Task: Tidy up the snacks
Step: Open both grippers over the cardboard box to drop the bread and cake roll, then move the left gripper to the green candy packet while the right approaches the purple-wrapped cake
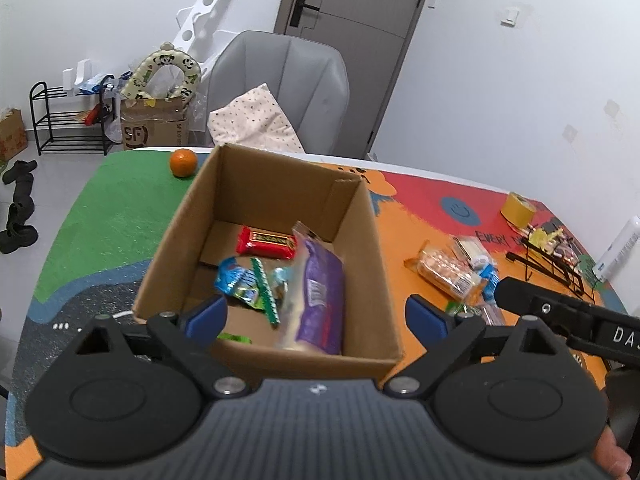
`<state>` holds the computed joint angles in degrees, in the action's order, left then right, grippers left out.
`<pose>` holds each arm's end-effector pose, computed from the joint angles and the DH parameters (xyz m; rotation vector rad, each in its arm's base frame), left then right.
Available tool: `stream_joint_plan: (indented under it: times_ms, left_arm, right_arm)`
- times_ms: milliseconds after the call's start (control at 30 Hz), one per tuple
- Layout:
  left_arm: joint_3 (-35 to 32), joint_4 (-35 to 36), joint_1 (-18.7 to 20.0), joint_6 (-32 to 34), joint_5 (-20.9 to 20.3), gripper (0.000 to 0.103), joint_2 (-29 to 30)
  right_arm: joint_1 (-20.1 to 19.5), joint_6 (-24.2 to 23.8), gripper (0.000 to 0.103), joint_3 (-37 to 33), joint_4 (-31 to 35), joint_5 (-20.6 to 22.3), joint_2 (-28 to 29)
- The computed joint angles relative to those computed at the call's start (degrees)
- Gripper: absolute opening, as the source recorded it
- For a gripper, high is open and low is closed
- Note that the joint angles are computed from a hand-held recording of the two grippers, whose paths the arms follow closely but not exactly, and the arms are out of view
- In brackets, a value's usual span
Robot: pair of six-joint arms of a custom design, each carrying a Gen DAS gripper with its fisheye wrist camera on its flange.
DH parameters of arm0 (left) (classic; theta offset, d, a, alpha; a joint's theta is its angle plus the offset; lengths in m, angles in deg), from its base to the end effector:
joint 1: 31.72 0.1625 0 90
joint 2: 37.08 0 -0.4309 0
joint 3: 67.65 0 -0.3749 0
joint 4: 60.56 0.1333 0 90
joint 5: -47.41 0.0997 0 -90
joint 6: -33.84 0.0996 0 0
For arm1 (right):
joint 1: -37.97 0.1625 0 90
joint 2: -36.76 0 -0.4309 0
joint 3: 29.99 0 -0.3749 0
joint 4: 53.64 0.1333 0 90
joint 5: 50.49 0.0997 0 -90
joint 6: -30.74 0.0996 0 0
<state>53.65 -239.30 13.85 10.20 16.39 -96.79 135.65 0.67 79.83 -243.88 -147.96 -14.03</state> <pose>-0.1994 -0.5157 0.2046 0.1045 2.2848 -1.1708 0.2002 -0.5839 0.1663 0.8159 -2.5924 0.9676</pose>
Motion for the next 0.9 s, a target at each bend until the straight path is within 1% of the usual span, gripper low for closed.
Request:
stream_joint_plan:
  times_ms: [433, 900]
  left_arm:
    - [-2.6, 1.4, -1.7, -0.1, -1.0, 0.095, 3.9]
    - [-6.9, -1.3, -2.2, 4.2, -4.3, 0.095, 9.7]
  right_arm:
    - [-3.4, 0.8, 0.103, 1.4, 0.0, 0.2, -3.0]
    - [-7.0, 1.1, 0.103, 2.5, -0.4, 0.4, -5.8]
